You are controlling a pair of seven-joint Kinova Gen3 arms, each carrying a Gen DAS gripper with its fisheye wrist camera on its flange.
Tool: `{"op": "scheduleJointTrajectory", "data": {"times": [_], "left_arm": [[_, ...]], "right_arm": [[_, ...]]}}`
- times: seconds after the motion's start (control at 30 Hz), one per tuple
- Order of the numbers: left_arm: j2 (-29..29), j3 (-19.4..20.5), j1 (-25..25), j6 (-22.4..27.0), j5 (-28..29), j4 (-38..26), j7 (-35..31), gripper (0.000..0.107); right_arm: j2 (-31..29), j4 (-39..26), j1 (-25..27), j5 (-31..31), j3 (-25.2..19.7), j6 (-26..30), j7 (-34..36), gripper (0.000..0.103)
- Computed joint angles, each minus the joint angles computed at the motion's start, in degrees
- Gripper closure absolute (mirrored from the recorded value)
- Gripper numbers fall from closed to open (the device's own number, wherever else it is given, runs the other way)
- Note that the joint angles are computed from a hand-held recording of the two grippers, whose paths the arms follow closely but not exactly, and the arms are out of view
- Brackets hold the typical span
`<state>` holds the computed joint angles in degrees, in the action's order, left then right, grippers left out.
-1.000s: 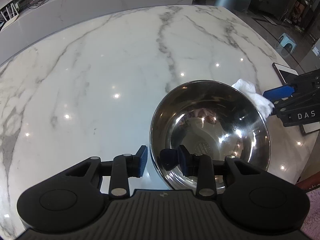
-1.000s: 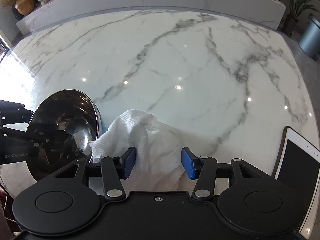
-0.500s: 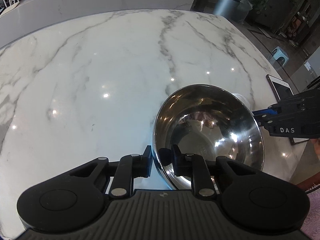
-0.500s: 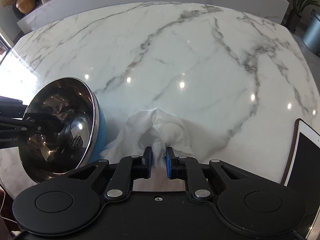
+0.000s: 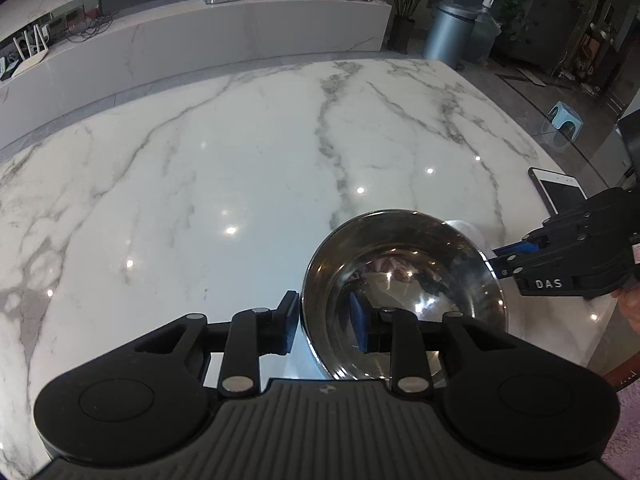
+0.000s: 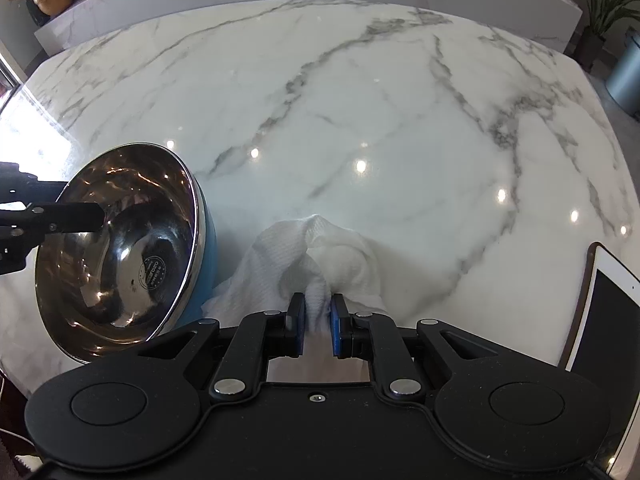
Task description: Clean bowl
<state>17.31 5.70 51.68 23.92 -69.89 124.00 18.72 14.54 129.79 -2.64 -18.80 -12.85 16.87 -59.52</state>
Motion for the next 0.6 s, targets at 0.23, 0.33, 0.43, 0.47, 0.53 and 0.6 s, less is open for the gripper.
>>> {"op": "scheduleJointTrajectory", "data": {"times": [0.23, 0.33, 0.43, 0.47, 0.53, 0.6], "left_arm": [[-0.88, 4.18, 1.0, 2.56, -3.32, -0.66, -3.36, 0.065], [0.09, 5.18, 1.95, 4.2, -1.4, -2.03, -7.3, 0.065], [0.97, 5.5, 3.19, 4.62, 0.08, -3.16, -10.86, 0.065], [1.25, 5.33, 3.73, 4.68, 0.24, -3.45, -11.65, 0.065], [1.82, 4.98, 4.8, 4.85, 0.4, -3.98, -13.04, 0.065], [2.31, 4.6, 5.81, 5.35, 0.58, -4.4, -14.12, 0.065]], "right_arm": [[0.1, -0.48, -1.52, 1.33, 1.26, 0.64, -2.03, 0.092], [0.06, -0.4, -1.29, 1.26, 1.08, 0.55, -2.2, 0.092], [-0.05, 0.03, -1.17, 1.23, 0.84, -0.13, -2.18, 0.092], [-0.04, 0.11, -1.18, 1.31, 0.8, -0.26, -2.21, 0.092], [-0.08, 0.21, -1.86, 2.06, 1.18, -0.49, -2.81, 0.092], [-0.15, 0.19, -2.35, 2.76, 1.44, -0.42, -3.35, 0.092]]}}
